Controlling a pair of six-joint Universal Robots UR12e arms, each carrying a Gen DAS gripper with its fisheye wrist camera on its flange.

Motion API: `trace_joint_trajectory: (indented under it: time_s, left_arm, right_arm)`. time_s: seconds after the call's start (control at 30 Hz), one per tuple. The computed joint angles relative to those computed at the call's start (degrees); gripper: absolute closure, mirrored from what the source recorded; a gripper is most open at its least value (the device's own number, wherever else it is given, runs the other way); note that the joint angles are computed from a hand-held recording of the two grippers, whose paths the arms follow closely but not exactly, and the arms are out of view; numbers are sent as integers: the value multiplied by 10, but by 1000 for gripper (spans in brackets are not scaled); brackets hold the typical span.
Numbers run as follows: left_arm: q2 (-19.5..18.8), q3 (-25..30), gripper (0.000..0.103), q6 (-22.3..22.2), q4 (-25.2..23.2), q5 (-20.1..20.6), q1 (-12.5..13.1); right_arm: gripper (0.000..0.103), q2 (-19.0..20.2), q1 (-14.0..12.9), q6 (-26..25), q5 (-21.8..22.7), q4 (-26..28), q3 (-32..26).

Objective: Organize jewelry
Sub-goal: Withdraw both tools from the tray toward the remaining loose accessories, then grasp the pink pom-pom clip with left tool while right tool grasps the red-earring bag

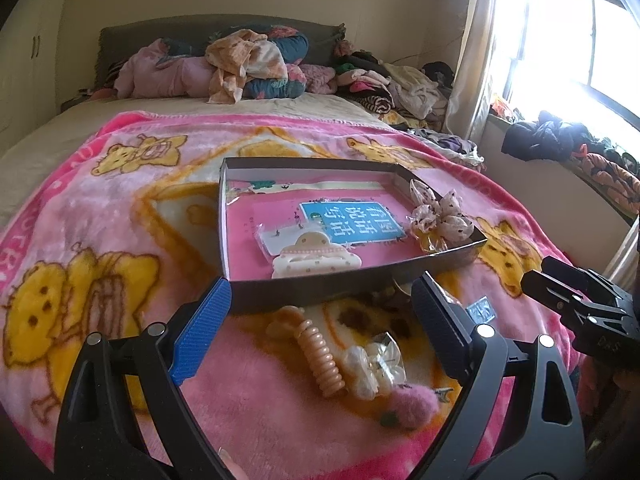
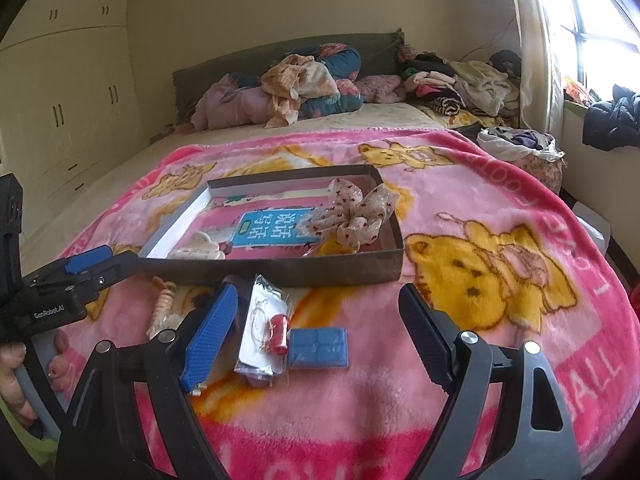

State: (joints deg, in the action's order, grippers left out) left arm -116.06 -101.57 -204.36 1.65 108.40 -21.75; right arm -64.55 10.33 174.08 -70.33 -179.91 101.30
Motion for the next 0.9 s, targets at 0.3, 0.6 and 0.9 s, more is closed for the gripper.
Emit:
trace_joint_trajectory:
  time_s: [0.3,0.6,0.9]
  left_arm:
    - [9,-18,20,-6,6,-10,-1]
    - [16,-37,20,-5,-7,-38,-4]
    - [13,-42,25,6,-23,-74,-8]
  right_arm:
    - [23,-6,2,-16,4,13,12]
    - [32,-5,6,-46,17,39,18]
    - [54,-1,11,-76,30,74,14]
